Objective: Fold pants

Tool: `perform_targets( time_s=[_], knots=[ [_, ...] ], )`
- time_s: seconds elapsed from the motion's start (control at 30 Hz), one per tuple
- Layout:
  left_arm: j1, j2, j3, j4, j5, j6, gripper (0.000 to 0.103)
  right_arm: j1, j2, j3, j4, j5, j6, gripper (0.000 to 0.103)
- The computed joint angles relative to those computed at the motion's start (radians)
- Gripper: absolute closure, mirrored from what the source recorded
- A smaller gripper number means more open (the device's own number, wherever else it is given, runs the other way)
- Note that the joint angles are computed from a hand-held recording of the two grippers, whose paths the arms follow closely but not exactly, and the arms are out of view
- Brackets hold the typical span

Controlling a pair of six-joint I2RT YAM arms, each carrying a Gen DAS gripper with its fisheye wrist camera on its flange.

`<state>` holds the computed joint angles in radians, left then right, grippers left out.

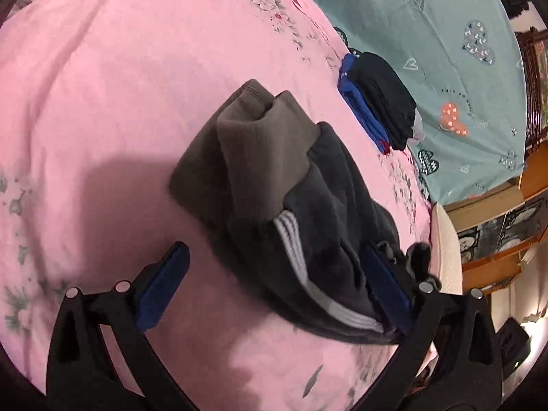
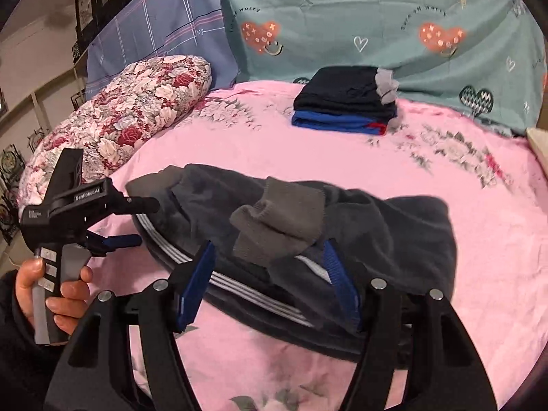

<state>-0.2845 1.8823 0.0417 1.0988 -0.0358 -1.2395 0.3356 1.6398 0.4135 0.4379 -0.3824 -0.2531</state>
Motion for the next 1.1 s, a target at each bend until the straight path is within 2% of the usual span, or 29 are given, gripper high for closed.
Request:
perform_targets(
  time_s=[0.07, 0.1, 0.13, 0.17, 0.2, 0.23, 0.27, 0.3, 0.37, 0.5, 0.57, 0.67, 0.77, 0.87, 0.93, 0.97, 1.0, 1.1],
  knots=[
    [0.028, 0.063, 0.02, 0.076, 0.044, -0.036, 0.004, -0.008, 0.005, 0.007, 0.014, -0.002, -0.014, 0.037],
    [0.036, 0.073, 0.042, 0.067, 0.058, -0.039, 0.006, -0.009, 0.013, 0.014, 0.016, -0.006, -0.015, 0.038],
    [0.039, 0.077, 0.06, 0.048, 0.067, -0.038, 0.018, -0.01, 0.031, 0.026, 0.021, -0.004, -0.022, 0.039],
    [0.039, 0.068, 0.079, 0.009, 0.061, -0.038, 0.022, -0.012, 0.056, 0.04, 0.024, 0.001, -0.027, 0.04],
    [0.035, 0.079, 0.082, 0.016, 0.048, -0.048, 0.034, -0.016, 0.096, 0.063, 0.02, 0.003, -0.033, 0.041],
    [0.048, 0.121, 0.083, 0.062, 0.067, -0.056, 0.053, -0.021, 0.153, 0.104, -0.011, 0.002, -0.041, 0.047],
    [0.059, 0.161, 0.079, 0.12, 0.083, -0.059, 0.056, -0.024, 0.213, 0.155, -0.067, 0.002, -0.046, 0.054],
    [0.064, 0.184, 0.074, 0.158, 0.088, -0.052, 0.058, -0.028, 0.279, 0.196, -0.099, 0.008, -0.046, 0.055],
    [0.038, 0.152, 0.068, 0.147, 0.055, -0.033, 0.061, -0.032, 0.319, 0.174, -0.02, -0.001, -0.062, 0.055],
    [-0.055, -0.061, 0.068, -0.021, -0.066, 0.011, 0.065, -0.021, 0.309, 0.153, 0.004, 0.006, -0.058, 0.053],
    [-0.075, -0.138, 0.091, -0.108, -0.092, 0.036, 0.066, -0.029, 0.316, 0.143, 0.025, -0.006, -0.063, 0.053],
    [-0.056, -0.124, 0.113, -0.16, -0.079, 0.008, 0.066, -0.044, 0.32, 0.134, 0.039, -0.028, -0.07, 0.052],
    [-0.004, -0.007, 0.102, -0.07, -0.016, -0.048, 0.059, -0.05, 0.32, 0.143, 0.027, -0.041, -0.074, 0.051],
    [0.019, 0.125, 0.093, 0.085, 0.014, -0.117, 0.046, -0.052, 0.321, 0.145, 0.022, -0.05, -0.073, 0.05],
    [0.007, 0.106, 0.117, 0.033, -0.013, -0.115, 0.043, -0.051, 0.32, 0.146, 0.022, -0.05, -0.075, 0.05],
    [0.002, 0.097, 0.13, 0.009, -0.019, -0.103, 0.046, -0.051, 0.319, 0.145, 0.023, -0.049, -0.074, 0.05],
    [-0.007, 0.097, 0.13, 0.007, -0.027, -0.095, 0.065, -0.051, 0.319, 0.144, 0.023, -0.051, -0.073, 0.05],
    [-0.051, 0.0, 0.119, -0.055, -0.098, -0.046, 0.07, -0.058, 0.316, 0.135, 0.038, -0.06, -0.072, 0.05]
  ],
)
